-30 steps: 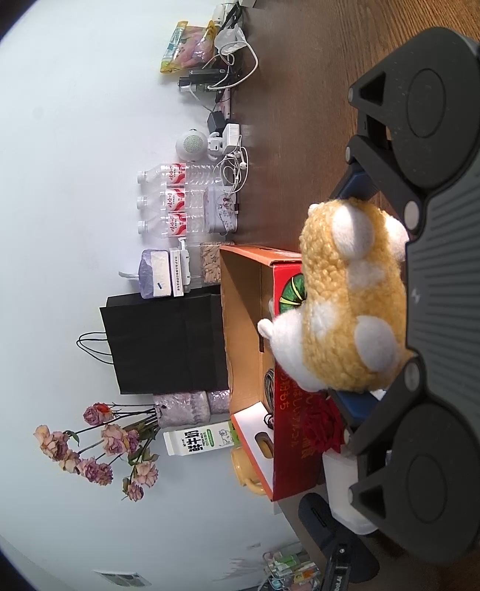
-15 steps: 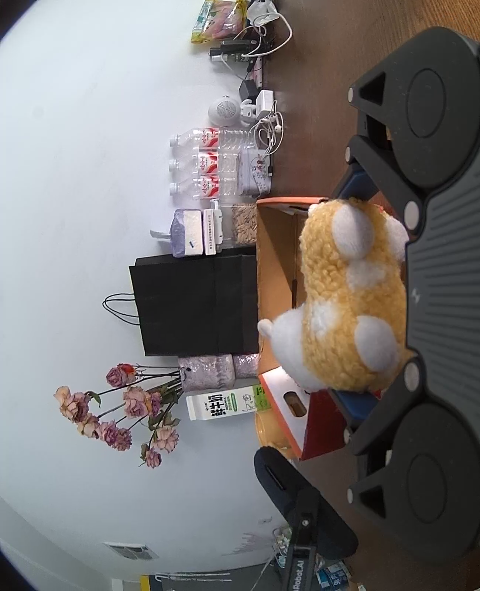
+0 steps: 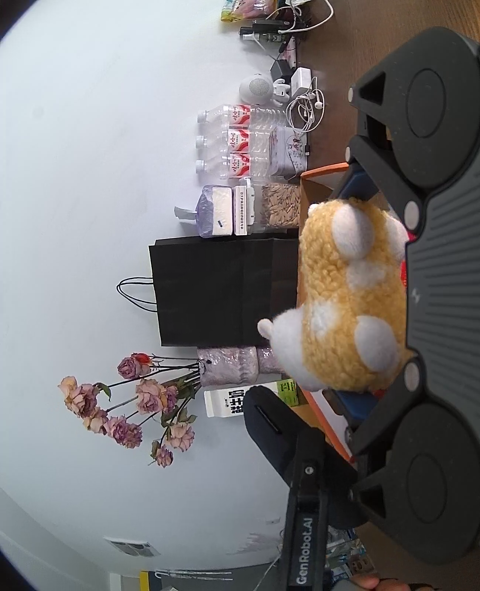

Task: Organize objects
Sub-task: 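Lift the plush dog with the right tool while the left tool carries the pouch toward the box, then lower both items into the box and open both tools to release them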

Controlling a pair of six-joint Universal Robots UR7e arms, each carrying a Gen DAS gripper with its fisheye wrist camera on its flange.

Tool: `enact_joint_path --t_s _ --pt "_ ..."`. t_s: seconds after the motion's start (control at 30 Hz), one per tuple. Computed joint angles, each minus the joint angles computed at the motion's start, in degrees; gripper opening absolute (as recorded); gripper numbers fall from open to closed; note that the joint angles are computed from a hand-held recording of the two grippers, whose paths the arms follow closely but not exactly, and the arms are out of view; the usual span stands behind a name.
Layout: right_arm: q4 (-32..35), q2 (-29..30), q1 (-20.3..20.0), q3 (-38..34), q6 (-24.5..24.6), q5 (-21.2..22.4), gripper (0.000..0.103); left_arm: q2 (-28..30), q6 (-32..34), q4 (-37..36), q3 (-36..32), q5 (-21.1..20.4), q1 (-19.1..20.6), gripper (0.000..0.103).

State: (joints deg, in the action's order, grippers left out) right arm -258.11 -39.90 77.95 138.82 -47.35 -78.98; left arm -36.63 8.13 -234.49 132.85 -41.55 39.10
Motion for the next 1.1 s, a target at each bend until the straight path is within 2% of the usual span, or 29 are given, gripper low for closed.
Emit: enact_joint_path --t_s 0.23,0.67,1.0,1.1 --pt "7.9 -0.5 3.4 -7.2 1.6 -4.9 0.098 1.3 1.9 3.5 -6.8 -1.4 3.2 0.065" --pt "17.6 2.2 4.9 -18.4 3.5 -13.1 0.098 4.8 2.3 12.2 -18.1 -3.3 9.6 0.065" --pt "21.1 2.6 4.0 -20.1 3.4 -14.2 0.098 6.0 0.7 18.2 -21.3 -1.5 11.8 0.065" --pt "21.0 2.8 4.0 -20.2 3.4 -14.7 0.101 6.4 1.0 17.1 -21.5 -0.8 11.6 0.076"
